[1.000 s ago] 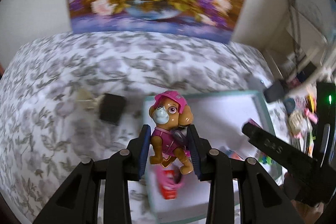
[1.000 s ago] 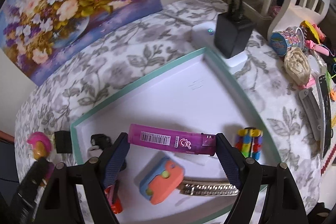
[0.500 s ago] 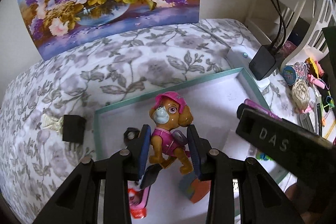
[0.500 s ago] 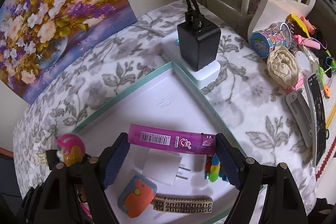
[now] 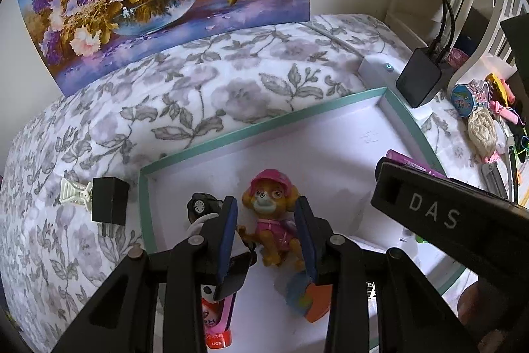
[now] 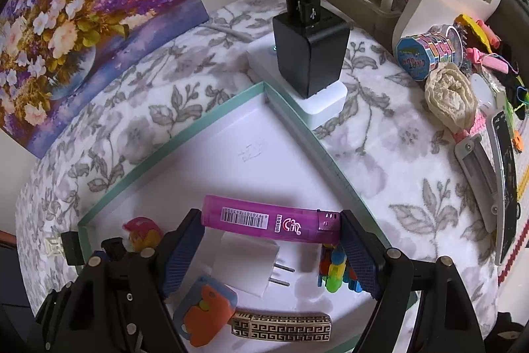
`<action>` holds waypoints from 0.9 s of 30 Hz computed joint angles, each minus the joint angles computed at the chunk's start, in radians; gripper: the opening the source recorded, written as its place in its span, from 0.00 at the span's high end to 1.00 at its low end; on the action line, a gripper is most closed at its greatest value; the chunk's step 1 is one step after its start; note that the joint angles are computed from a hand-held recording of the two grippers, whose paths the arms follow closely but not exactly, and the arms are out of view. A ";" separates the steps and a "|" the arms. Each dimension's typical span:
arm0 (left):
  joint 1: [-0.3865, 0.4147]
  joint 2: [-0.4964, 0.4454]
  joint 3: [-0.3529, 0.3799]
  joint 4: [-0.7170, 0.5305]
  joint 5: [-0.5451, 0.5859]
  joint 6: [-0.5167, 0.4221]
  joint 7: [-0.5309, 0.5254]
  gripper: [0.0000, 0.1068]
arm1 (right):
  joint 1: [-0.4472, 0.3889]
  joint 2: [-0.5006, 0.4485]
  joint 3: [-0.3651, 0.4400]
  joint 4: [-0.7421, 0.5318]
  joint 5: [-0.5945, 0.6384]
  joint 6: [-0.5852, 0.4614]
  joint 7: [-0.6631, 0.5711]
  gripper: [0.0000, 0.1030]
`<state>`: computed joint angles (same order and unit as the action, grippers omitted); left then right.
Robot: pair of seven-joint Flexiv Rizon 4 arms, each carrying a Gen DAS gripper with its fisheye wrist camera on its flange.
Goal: Organize rigid objects
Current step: 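Place the dog figure in the tray with left tool while right tool releases the pink tube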
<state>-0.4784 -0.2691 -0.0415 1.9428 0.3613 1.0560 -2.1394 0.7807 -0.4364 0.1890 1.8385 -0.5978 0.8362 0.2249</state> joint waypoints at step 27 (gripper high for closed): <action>0.151 0.160 0.022 0.155 -0.105 -0.004 -0.070 0.23 | 0.026 -0.002 0.012 -0.077 -0.021 -0.128 -0.075 0.00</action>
<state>-0.3275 -0.1093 -0.0197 2.0979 0.2567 1.0520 -2.2093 0.8064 -0.4381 0.2012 1.7611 -0.6185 0.7082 0.1498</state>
